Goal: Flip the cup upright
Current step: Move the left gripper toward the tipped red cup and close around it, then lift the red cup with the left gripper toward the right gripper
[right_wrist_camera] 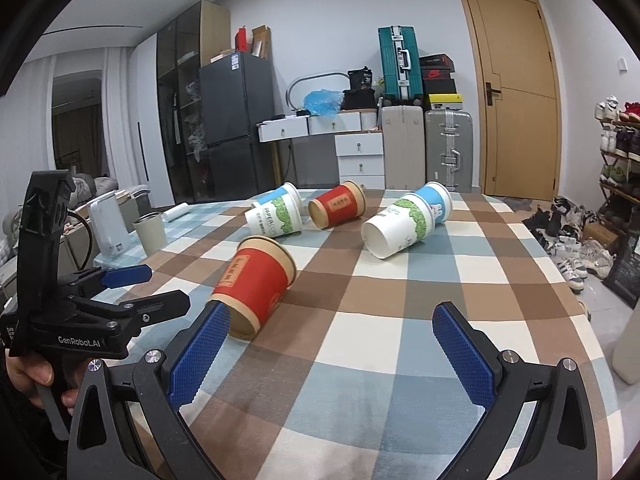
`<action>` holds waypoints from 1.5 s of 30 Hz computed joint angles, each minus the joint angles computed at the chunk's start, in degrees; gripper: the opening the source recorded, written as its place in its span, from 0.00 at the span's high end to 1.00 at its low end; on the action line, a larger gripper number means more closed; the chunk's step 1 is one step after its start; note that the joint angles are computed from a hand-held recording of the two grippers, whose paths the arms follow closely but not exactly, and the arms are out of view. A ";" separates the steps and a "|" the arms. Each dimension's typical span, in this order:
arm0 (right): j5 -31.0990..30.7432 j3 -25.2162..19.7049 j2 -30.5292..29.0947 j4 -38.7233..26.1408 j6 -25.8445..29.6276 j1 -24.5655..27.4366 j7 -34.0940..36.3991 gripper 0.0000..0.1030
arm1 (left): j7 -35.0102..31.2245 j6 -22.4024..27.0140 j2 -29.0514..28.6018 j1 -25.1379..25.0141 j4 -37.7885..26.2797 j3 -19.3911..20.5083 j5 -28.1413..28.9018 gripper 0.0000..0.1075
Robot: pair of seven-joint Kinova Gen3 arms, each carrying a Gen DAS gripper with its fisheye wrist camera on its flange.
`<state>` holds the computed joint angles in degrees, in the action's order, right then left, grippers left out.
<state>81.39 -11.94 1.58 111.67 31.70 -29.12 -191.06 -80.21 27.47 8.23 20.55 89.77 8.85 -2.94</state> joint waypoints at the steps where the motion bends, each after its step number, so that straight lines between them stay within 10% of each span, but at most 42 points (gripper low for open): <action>1: -0.47 0.05 0.01 -0.07 0.00 0.07 0.13 0.00 | 0.66 1.20 1.13 0.35 -1.61 0.00 -0.19 0.05; 22: -2.49 0.70 0.25 -0.41 -1.17 0.83 0.26 0.00 | 2.55 14.03 12.35 4.42 -18.23 -0.82 0.95 0.40; 45: -2.01 0.74 0.31 -0.15 -1.66 0.64 0.84 0.00 | 4.09 8.73 2.28 1.95 -7.43 -0.61 0.63 0.45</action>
<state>79.39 -11.20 1.88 111.51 30.05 -28.48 -190.21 -76.12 36.20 10.51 22.50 82.33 8.24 -2.31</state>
